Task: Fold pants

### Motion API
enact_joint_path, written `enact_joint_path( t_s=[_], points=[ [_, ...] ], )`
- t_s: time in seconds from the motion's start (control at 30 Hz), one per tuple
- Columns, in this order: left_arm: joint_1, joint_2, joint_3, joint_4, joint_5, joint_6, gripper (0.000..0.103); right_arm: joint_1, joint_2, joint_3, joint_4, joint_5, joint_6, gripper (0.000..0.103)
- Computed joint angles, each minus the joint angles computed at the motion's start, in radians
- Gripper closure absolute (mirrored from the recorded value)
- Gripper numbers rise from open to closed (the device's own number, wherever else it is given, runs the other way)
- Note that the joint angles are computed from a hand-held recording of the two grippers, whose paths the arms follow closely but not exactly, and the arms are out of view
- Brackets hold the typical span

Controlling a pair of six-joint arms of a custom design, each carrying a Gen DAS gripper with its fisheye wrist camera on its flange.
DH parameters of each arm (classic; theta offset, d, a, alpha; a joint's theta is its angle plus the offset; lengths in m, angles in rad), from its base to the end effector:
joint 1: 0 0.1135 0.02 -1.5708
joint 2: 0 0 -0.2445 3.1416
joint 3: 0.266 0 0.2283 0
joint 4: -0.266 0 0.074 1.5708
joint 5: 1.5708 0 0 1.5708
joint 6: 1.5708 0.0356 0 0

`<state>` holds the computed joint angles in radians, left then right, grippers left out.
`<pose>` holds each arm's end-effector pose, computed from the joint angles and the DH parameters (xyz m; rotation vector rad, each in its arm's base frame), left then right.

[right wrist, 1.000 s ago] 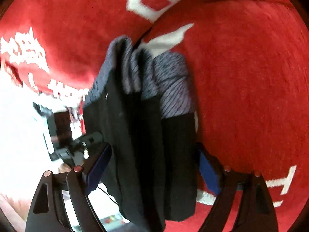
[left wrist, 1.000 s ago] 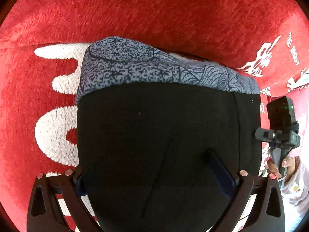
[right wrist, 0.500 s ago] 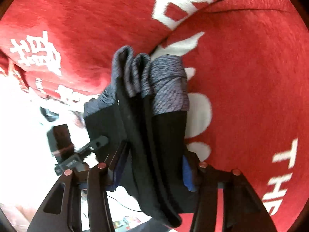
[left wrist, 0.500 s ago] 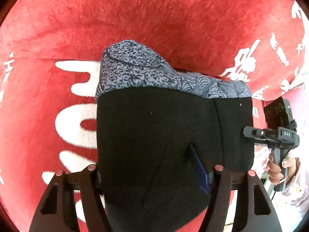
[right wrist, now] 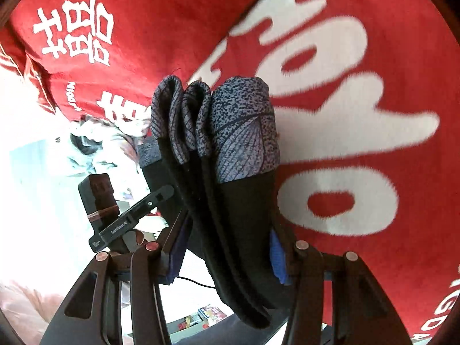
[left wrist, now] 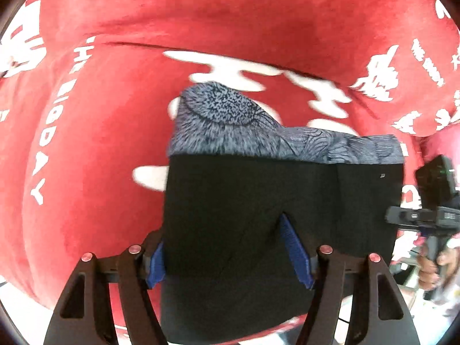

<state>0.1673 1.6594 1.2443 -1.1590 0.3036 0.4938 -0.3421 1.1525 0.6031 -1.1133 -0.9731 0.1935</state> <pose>0.2651 0.0340 0.2152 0.4893 2.9749 -0.4379 0.1335 -0.0163 0.1794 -0.7962 -2.6475 -1.4674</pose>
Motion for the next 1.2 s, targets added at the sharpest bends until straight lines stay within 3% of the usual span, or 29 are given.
enact_joint_path(
  t_s=[0.03,0.2,0.3,0.43,0.53,0.7,0.8,1.0,1.07,1.2],
  points=[
    [0.007,-0.022,-0.039,0.048,-0.022,0.018,0.032,0.028,-0.026,-0.016,0.04,0.007,0.063,0.05],
    [-0.019,-0.023,-0.113,0.175,-0.094,-0.035,0.0,0.078,-0.007,-0.011,0.105,0.119,0.15,0.05],
    [-0.004,-0.005,-0.108,0.176,-0.094,-0.036,0.0,0.149,0.01,0.02,0.118,0.196,0.186,0.048],
    [-0.004,0.021,-0.1,0.154,-0.079,-0.036,0.0,0.214,0.023,0.048,0.101,0.318,0.23,0.036],
    [-0.043,0.044,-0.103,0.15,-0.066,-0.061,0.0,0.255,0.02,0.074,0.09,0.34,0.302,0.035],
    [-0.099,0.021,-0.097,0.133,-0.099,-0.096,0.0,0.407,0.038,0.178,0.022,0.468,0.402,0.027],
    [-0.12,-0.064,-0.117,0.128,-0.17,-0.108,0.0,0.484,0.028,0.261,-0.053,0.548,0.452,0.022],
    [-0.135,-0.233,-0.088,-0.02,-0.238,-0.089,0.0,0.643,0.018,0.434,-0.2,0.703,0.588,0.01],
    [-0.154,-0.277,-0.07,-0.075,-0.268,-0.095,0.0,0.696,0.032,0.497,-0.244,0.749,0.63,0.0],
    [-0.188,-0.323,-0.012,-0.171,-0.291,-0.1,0.0,0.789,0.062,0.64,-0.336,0.799,0.699,0.0]
  ],
)
